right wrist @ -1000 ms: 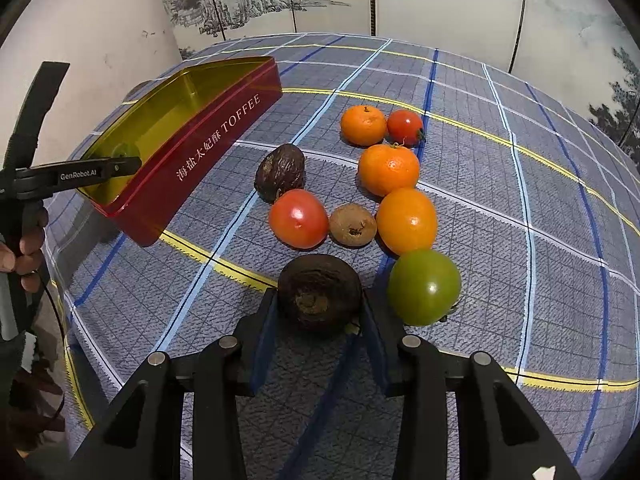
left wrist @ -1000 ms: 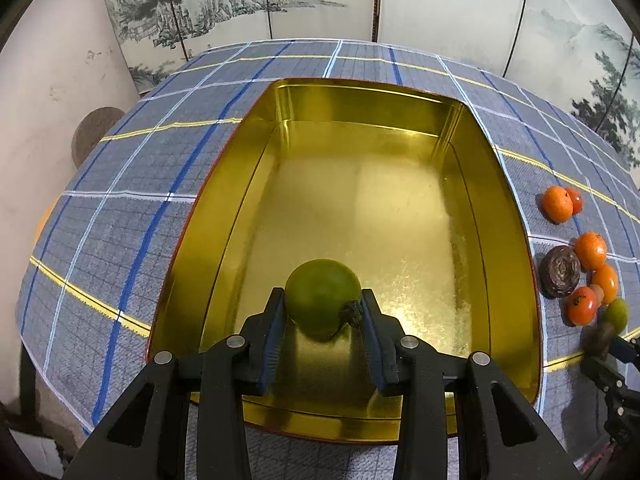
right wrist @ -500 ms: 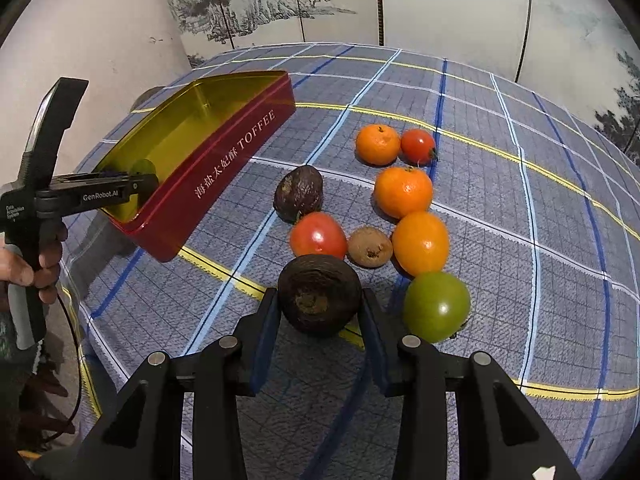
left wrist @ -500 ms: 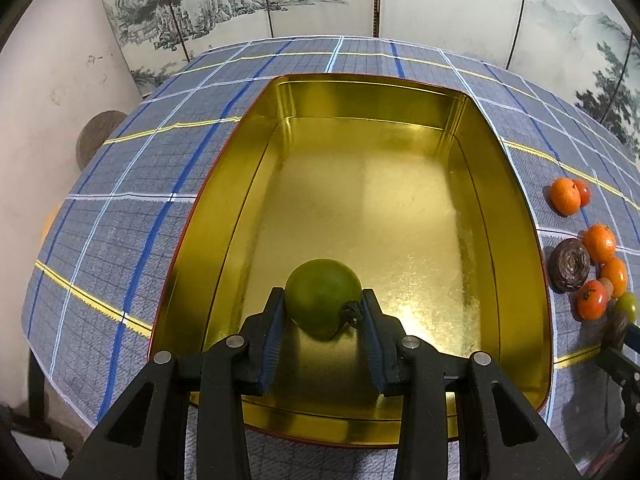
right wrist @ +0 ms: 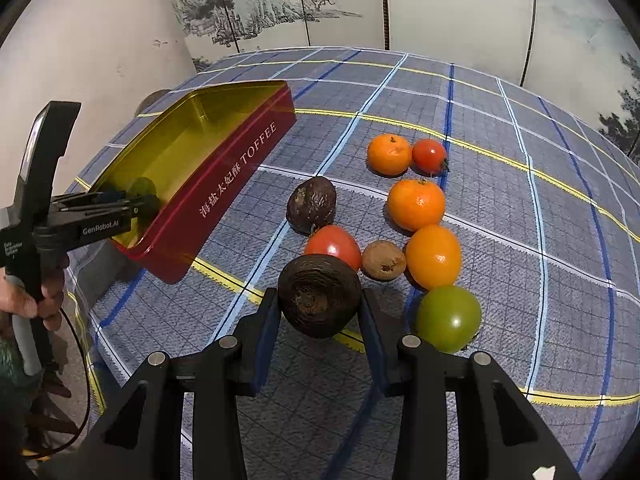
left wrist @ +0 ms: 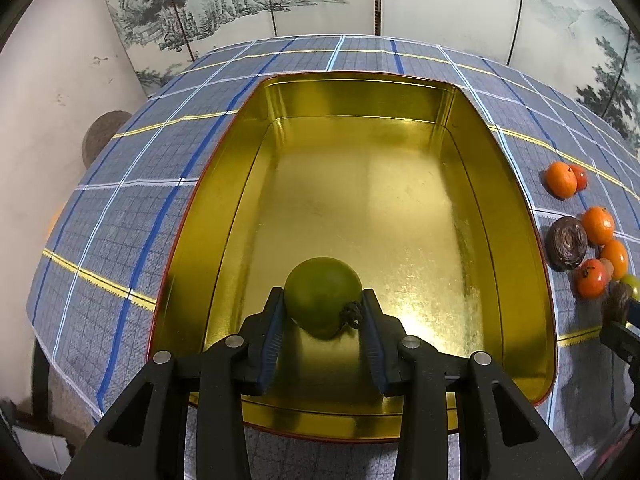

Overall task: Organize fruits
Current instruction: 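Release the green tomato into the tin with left gripper while right gripper grasps brown fruit, then carry the brown dried fruit into the tin and open the right gripper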

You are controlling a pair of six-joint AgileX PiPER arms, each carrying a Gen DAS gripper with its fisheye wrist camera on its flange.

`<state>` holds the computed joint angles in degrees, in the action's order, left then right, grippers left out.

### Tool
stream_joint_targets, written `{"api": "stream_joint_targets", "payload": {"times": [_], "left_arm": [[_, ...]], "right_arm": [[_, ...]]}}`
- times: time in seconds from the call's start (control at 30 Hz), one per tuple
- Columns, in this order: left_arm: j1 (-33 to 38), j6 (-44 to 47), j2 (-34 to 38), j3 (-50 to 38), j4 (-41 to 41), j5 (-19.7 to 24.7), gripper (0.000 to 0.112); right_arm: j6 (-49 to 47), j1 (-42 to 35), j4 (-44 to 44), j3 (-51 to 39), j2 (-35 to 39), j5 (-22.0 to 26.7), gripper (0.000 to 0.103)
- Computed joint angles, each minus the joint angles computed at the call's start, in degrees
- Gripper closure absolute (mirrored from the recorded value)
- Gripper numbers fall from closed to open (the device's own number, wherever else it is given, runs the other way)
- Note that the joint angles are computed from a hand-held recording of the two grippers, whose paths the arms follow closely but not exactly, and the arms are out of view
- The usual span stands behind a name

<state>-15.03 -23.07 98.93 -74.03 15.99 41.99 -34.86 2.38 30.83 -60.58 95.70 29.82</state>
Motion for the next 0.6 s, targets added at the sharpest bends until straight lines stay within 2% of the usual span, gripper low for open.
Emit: {"api": "stream_joint_targets", "payload": {"times": [0.17,0.2,0.27,0.3,0.6], "left_arm": [[0.47,0.59,-0.38,0.24,-1.49,-0.2,0.07],[0.73,0.94,-0.66,0.47,-2.29,-0.52,0.068],[0.79,0.75,-0.96,0.51,-2.39,-0.92,0.056],[0.6,0.19,-1.31,0.71,-1.76,-1.01,0.054],[1.35,1.75,-6.24,1.79,-3.49,-2.52,0.052]], "right_arm": [[0.48,0.01,-0.18,-0.59,0.21,0.19,0.067],[0.57,-0.01,-0.15,-0.77,0.24,0.27,0.067],[0.67,-0.03,-0.21,-1.11,0.3,0.36,0.067],[0.7,-0.02,-0.21,-1.27,0.35,0.37,0.067],[0.86,0.96,-0.15,-4.46,1.03,1.08,0.067]]}}
